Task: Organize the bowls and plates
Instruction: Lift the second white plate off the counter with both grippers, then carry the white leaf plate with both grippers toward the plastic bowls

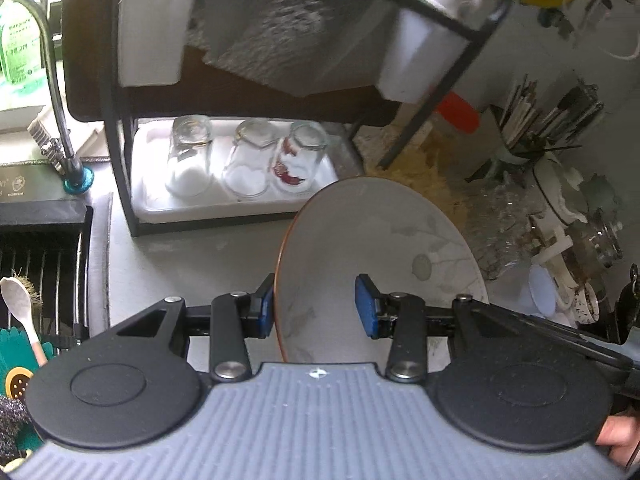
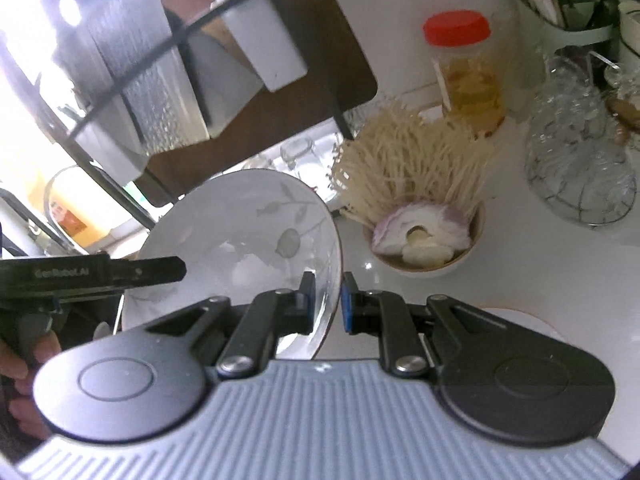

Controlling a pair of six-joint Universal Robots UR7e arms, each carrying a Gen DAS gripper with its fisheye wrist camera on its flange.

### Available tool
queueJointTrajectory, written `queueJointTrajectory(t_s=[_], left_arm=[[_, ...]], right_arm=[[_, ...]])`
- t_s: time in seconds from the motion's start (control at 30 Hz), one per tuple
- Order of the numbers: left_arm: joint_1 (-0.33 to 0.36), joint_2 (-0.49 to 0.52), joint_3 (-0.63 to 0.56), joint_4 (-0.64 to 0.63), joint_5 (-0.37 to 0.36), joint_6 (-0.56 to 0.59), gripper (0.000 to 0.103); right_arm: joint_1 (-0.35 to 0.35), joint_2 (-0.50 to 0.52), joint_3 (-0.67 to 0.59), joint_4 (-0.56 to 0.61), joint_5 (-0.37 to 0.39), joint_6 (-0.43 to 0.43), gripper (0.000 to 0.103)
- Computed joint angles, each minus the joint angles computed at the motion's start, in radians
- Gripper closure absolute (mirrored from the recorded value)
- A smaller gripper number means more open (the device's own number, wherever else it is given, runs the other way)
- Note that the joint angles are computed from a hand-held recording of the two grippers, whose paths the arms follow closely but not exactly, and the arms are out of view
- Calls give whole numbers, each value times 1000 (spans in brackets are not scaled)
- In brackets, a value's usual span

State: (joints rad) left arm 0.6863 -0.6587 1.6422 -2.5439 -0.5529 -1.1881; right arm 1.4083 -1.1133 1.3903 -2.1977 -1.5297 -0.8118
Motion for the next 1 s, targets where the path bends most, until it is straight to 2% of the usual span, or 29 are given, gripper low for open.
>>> queueJointTrajectory(t_s=[0.13,0.3,0.5,0.67,0.8,1.0], left_arm=[[-23,31,-57,52,9,-36,57],[-44,80,-117,46,16,-32,57],[-47,147,-181,18,-16,-52,57],[-38,207,-244,37,-63,-73,57],[-30,260,-306,70,-79,-56,57],[-8,330,-356,29,-108,-42,57]], right_arm=[[-17,-7,-47,57,26,11,87],[-35,-16,-92,88,54,-11,87],[-63,-22,-141,116,70,-36,87],[-93,-26,-159,123,56,-56,87],[-116,-15,-183,143,28,-24,87],[-140,17,-230,165,-17,-62,87]])
